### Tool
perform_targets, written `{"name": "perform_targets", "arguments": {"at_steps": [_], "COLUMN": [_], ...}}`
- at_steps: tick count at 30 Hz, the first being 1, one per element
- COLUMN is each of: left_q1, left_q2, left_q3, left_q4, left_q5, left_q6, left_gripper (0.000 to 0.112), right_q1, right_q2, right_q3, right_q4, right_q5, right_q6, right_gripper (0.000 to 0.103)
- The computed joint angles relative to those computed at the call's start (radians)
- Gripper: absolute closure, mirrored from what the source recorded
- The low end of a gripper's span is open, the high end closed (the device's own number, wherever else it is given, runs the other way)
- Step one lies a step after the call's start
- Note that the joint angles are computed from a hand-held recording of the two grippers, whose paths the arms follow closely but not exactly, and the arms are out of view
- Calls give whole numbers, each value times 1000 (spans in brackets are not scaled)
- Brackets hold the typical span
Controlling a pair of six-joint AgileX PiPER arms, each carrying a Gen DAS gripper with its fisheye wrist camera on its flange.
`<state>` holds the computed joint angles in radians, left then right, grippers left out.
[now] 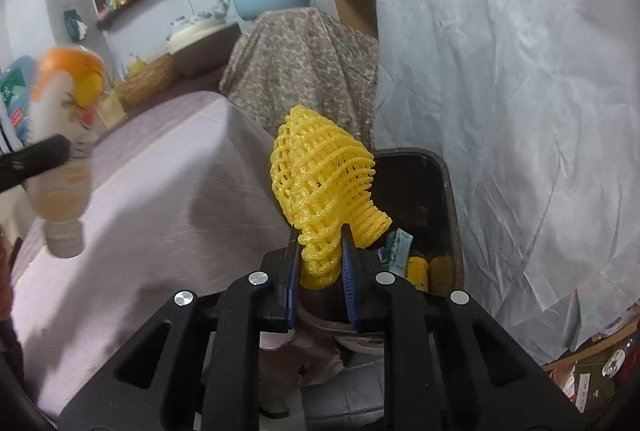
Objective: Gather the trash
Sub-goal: 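Carry the foam mesh and white-and-orange bottle over the bin and open both tools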
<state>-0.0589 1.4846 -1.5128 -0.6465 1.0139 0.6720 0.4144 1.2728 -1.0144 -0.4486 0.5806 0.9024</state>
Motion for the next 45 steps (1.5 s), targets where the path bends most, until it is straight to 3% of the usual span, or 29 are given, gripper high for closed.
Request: {"name": "perform_targets", "arguments": {"at_steps": [6, 13, 16, 17, 18, 22, 24, 25, 33, 37, 42, 45], "left_q1": [-94, -159, -187, -196, -204, -251, -272, -280, -363, -398, -457, -482], "left_q2": [4, 35, 50, 56, 64, 104, 135, 151, 310, 402, 478, 534], "left_q3": [31, 28, 22, 17, 10, -29, -60, -76, -211, -308, -362, -417], "left_q4": [33, 65, 82, 87, 90, 131, 153, 158, 231, 293, 410, 486], "left_q5": [-58, -97, -110, -112, -112, -124, -123, -117, -78, -46, -53, -16], "left_q6": [-59, -109, -133, -142, -147, -186, -214, -227, -358, -449, -532, -588], "left_gripper": [49, 49, 49, 49, 49, 49, 49, 49, 49, 49, 49, 50], "right_q1": [-123, -162, -165, -158, -148, -100, -83, -76, -20, -32, -66, -53], "right_q2": [186, 313, 335, 332, 322, 220, 156, 127, -84, -133, -189, -209], "right_q3": [-28, -59, -49, -44, -32, 43, 82, 100, 170, 193, 219, 226], "right_q4": [202, 251, 227, 209, 167, -28, -132, -179, -378, -425, -402, -411], "right_q5": [-109, -155, -168, -166, -165, -156, -121, -100, 112, 175, 171, 189], "right_q6": [-193, -224, -181, -158, -111, 107, 214, 260, 412, 441, 444, 448], "right_gripper": [84, 83, 71, 61, 52, 51, 34, 31, 29, 27, 27, 27]}}
